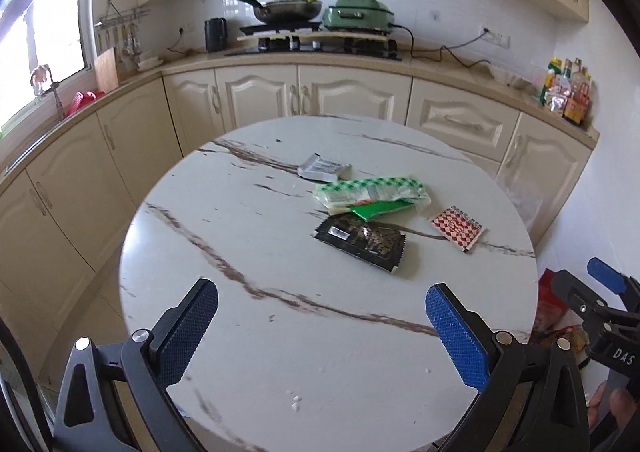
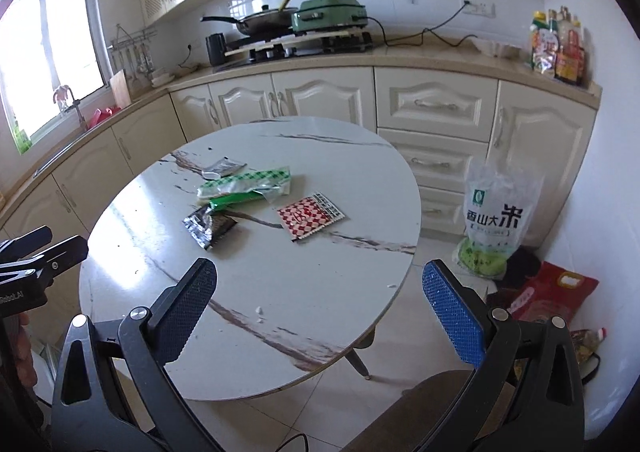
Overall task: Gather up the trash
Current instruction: 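Move both tools to the table toward the black packet, then grasp the black packet with the left tool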
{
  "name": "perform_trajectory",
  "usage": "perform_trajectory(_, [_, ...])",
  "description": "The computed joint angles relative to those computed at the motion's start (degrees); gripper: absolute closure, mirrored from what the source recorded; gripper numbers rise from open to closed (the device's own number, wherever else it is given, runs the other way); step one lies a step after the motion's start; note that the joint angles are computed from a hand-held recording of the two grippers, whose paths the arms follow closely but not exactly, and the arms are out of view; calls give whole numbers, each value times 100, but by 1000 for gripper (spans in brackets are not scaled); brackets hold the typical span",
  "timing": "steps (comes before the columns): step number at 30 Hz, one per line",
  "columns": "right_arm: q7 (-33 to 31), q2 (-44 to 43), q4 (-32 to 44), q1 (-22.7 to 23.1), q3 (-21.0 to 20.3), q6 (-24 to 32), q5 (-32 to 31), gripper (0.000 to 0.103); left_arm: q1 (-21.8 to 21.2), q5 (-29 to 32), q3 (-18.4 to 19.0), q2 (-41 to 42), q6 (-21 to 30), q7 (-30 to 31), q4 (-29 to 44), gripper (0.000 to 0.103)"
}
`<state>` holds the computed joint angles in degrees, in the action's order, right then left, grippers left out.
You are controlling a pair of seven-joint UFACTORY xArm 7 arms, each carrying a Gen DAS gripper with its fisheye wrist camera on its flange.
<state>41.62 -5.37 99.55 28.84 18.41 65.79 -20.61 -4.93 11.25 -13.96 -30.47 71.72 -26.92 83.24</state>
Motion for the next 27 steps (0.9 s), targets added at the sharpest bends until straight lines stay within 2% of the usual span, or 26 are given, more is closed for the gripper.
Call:
perform_trajectory(4, [-213, 101, -136, -97, -165, -110, 281, 0, 37, 39, 97, 1322, -16, -2, 908, 1])
perform_trajectory(6, [-307, 229, -86, -141, -235, -130, 375, 0, -2, 207, 166, 2005, 166, -99, 1474, 1])
perform_trajectory(12, [-765, 724, 213, -149, -419, -163, 666, 0, -263, 172, 698, 3500, 567, 31, 3011, 1])
perform_trajectory(17, [-1135, 1143, 584, -73, -559, -77, 821, 0, -323, -237, 1066, 4302, 700, 449, 4045, 4])
perform_trajectory(18, [-1240, 1239, 696, -52, -582, -29, 839, 0, -339, -248, 1104, 4295, 657, 538, 4013, 6])
perform_trajectory(19, [-1353, 1348, 834, -26, -604, 16, 853, 0, -338, -268, 1132, 4271, 526, 651, 3925, 8])
perform_trajectory(21, [-1675, 1634, 1203, 13, -640, 150, 972, 0, -341, -250, 1166, 4217, 268, 892, 3762, 28])
perform_trajectory(23, [-2017, 1943, 1627, 59, -683, 316, 1118, 0, -329, -284, 1183, 4126, 87, 1060, 3583, 37])
perform_trajectory(25, [-2340, 2416, 2318, 161, -742, 749, 1222, 0, -265, -400, 1205, 4265, 81, 1251, 3769, 43])
perform_trajectory(27, [-2581, 2862, 2969, 263, -817, 1080, 1360, 0, -178, -564, 1224, 4495, 115, 1485, 4108, 55])
